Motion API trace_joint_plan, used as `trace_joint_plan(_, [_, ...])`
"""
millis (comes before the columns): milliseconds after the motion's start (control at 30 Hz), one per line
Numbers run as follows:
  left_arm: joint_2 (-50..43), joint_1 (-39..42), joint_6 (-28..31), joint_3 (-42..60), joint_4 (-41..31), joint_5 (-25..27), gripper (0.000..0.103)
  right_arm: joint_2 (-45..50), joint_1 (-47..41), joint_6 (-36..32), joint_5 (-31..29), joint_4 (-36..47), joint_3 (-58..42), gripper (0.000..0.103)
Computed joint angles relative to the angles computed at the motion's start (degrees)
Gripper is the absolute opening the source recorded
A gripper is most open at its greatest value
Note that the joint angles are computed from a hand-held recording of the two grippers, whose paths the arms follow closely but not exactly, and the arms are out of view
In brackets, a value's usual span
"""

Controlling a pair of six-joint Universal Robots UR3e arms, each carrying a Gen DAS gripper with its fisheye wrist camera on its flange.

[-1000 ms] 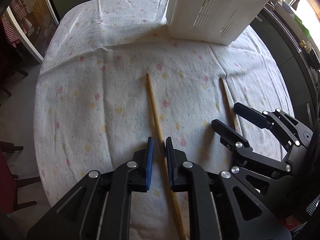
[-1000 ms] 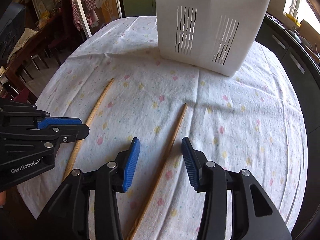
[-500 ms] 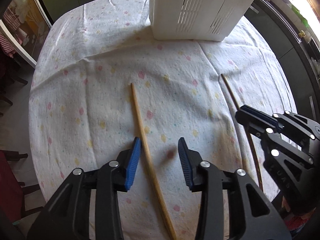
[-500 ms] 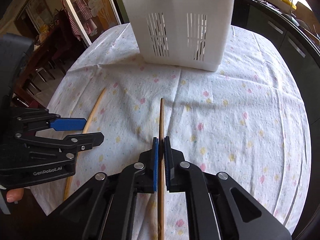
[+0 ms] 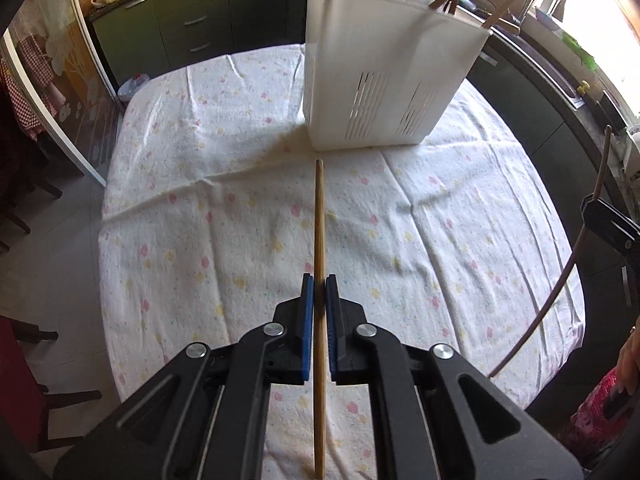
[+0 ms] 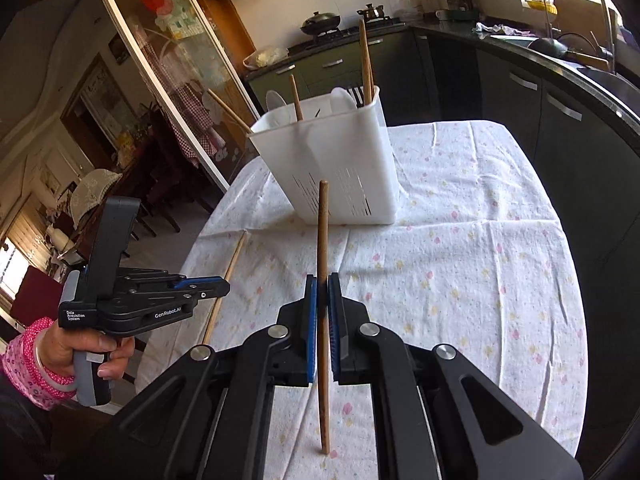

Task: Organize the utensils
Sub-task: 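Lift the chopstick into the caddy with the left tool while the right tool drops its chopstick in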

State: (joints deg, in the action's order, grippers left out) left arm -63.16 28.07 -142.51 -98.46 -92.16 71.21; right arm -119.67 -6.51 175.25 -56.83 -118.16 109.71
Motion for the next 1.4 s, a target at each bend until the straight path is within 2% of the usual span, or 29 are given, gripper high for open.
trace_joint_plan(167, [2.74,4.40,4.84,9.18,-9.43,-6.24,0.006,2.15,-0.06,0.49,1.12,0.82,-6.53,0.006])
trace_joint_plan(333, [1.16,6.35,6.30,19.44,-15.09,-11.34,0.006,7.08,1.95,2.19,-0.60,-0.17,-15.37,0.006])
trace_joint_plan(467, [-2.99,6.22,5.16,29.32,-18.22,-14.38,0.006,12.47,2.01,2.86,-0.46,1.02,-25.16,0.006])
trace_joint_plan(633, [-11.25,2.82,-0.63,44.93,-17.38,-17.33,0.006,22.24,2.62,5.21,-1.56,3.43,-42.92,0.006])
trace_joint_plan(767, [-20.05,-1.18,-8.06,59.61,-13.86,-18.01,0.006,31.05,3.69,7.92,-4.07,5.19,-58.65,0.006])
trace_joint_plan(867, [-26.19,-4.68,-13.85,68.10,-9.05,-16.42,0.006,37.87,4.76,9.58,-6.40,6.91,-69.85,0.006])
trace_joint_plan(967, [-31.94,-9.12,-18.23,73.40,-4.91,-12.42,0.006,45.52,6.01,10.33,-8.48,9.96,-81.10,0.006])
trace_joint_plan(1033, [-34.76,-11.88,-19.82,73.97,-2.43,-9.73,0.006,50.46,6.94,10.31,-10.07,11.99,-87.35,0.006])
trace_joint_plan(1100, [-36.24,-13.96,-20.66,71.78,-0.05,-7.33,0.006,52.91,7.78,10.28,-11.00,12.43,-88.14,0.006])
trace_joint_plan(1233, [-36.95,-17.61,-21.09,62.57,5.73,-2.63,0.006,53.47,9.91,9.47,-13.21,7.64,-79.63,0.006])
trace_joint_plan(1400, [-36.56,-20.04,-21.13,51.78,11.76,0.76,0.006,53.68,12.30,8.35,-15.25,2.42,-69.75,0.006])
